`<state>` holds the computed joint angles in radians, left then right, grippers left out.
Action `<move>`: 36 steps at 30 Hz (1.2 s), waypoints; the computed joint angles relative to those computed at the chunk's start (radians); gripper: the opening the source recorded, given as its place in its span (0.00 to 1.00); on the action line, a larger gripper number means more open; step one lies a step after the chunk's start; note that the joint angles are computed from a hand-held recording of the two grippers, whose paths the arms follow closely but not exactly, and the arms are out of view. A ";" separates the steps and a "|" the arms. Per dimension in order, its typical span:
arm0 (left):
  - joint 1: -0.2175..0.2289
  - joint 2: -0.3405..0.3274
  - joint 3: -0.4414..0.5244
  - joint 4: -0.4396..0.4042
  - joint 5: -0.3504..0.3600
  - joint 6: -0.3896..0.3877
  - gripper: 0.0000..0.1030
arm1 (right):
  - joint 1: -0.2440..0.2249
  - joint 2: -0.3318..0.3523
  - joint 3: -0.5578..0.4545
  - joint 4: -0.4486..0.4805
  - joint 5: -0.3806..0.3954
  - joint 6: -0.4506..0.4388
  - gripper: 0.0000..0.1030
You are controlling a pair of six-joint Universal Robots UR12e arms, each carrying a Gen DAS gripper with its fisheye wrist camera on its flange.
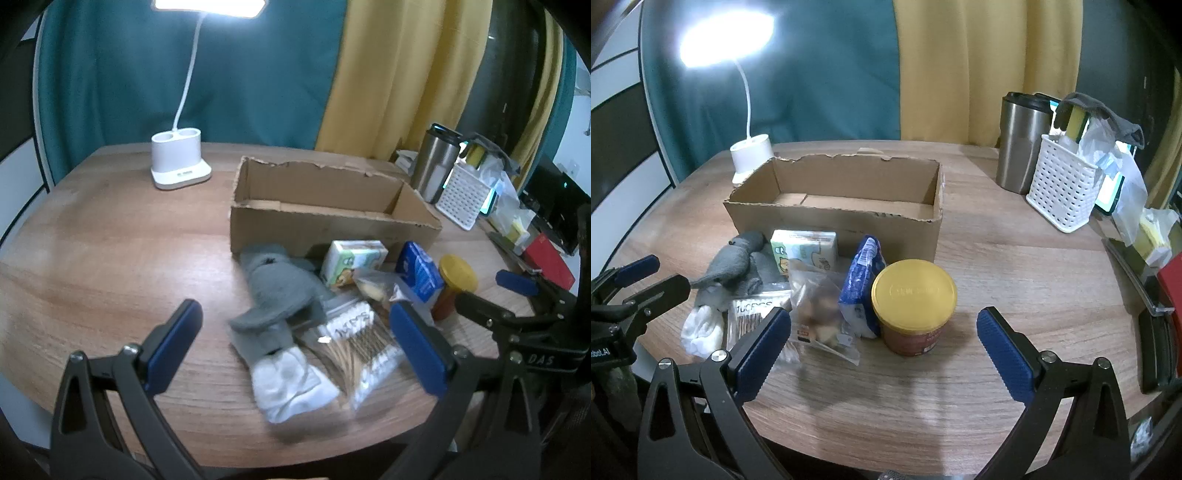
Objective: Organize objects
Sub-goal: 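Reach the left tool toward the grey sock while the right tool approaches the yellow-lidded jar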
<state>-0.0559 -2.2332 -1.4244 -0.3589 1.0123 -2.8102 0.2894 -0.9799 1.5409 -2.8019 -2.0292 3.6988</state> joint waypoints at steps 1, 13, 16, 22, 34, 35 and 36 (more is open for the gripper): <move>0.000 0.000 0.000 -0.001 -0.001 0.001 0.99 | 0.000 0.000 0.001 -0.001 0.000 0.001 0.99; -0.002 0.002 -0.002 -0.003 -0.001 0.004 0.99 | -0.002 -0.004 0.006 -0.002 0.002 0.001 0.99; -0.002 0.001 -0.002 -0.003 -0.002 0.004 0.99 | -0.001 -0.003 0.004 -0.001 0.002 0.002 0.99; -0.003 -0.001 0.002 -0.008 -0.002 0.006 0.99 | -0.001 -0.003 0.005 -0.001 0.001 0.002 0.99; -0.010 -0.013 0.021 -0.025 0.008 0.014 0.99 | -0.009 -0.001 0.002 0.010 0.008 0.006 0.99; -0.012 -0.015 0.024 -0.027 0.010 0.016 0.99 | -0.010 -0.001 0.002 0.010 0.009 0.007 0.99; -0.013 -0.018 0.029 -0.031 0.013 0.019 0.99 | -0.012 -0.001 0.002 0.011 0.010 0.009 0.99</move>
<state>-0.0691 -2.2508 -1.3955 -0.3901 1.0252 -2.7916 0.2776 -0.9805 1.5428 -2.7909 -2.0189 3.7073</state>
